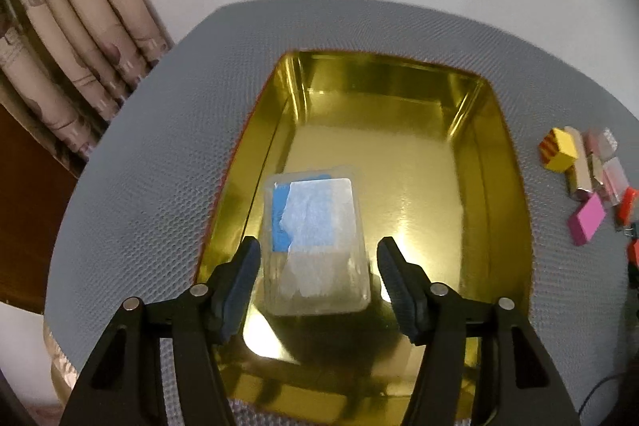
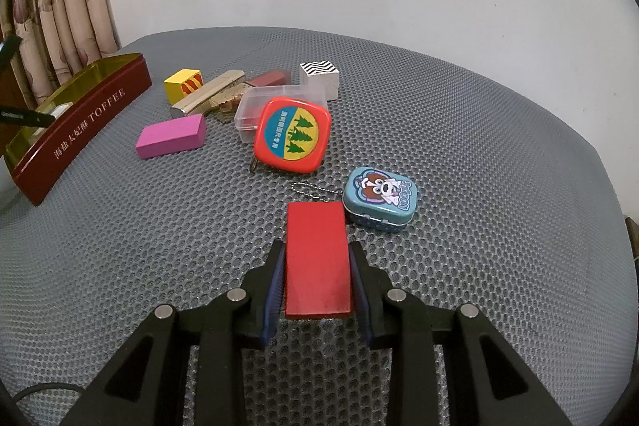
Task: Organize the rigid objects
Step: 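Carry the clear plastic box into the gold tin and open the left tool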
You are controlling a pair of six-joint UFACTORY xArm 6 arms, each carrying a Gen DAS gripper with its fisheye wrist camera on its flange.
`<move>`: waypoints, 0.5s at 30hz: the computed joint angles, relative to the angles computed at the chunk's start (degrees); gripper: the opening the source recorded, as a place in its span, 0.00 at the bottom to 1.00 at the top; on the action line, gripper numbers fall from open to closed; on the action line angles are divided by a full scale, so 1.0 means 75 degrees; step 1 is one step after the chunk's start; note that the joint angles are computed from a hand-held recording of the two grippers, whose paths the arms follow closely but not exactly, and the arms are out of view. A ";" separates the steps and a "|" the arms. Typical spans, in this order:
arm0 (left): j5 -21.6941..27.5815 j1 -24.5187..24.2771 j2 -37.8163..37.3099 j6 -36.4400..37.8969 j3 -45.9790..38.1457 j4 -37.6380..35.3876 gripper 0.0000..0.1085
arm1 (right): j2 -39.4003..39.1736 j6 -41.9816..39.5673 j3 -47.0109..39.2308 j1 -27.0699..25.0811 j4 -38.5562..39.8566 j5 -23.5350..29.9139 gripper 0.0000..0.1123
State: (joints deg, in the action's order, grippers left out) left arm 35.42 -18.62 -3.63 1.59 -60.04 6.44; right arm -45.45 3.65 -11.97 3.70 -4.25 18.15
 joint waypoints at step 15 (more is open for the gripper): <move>-0.0735 0.0322 -0.1697 -0.0601 0.1438 -0.0068 0.65 | -0.0353 0.1707 -0.0121 0.0267 -0.0859 0.0598 0.27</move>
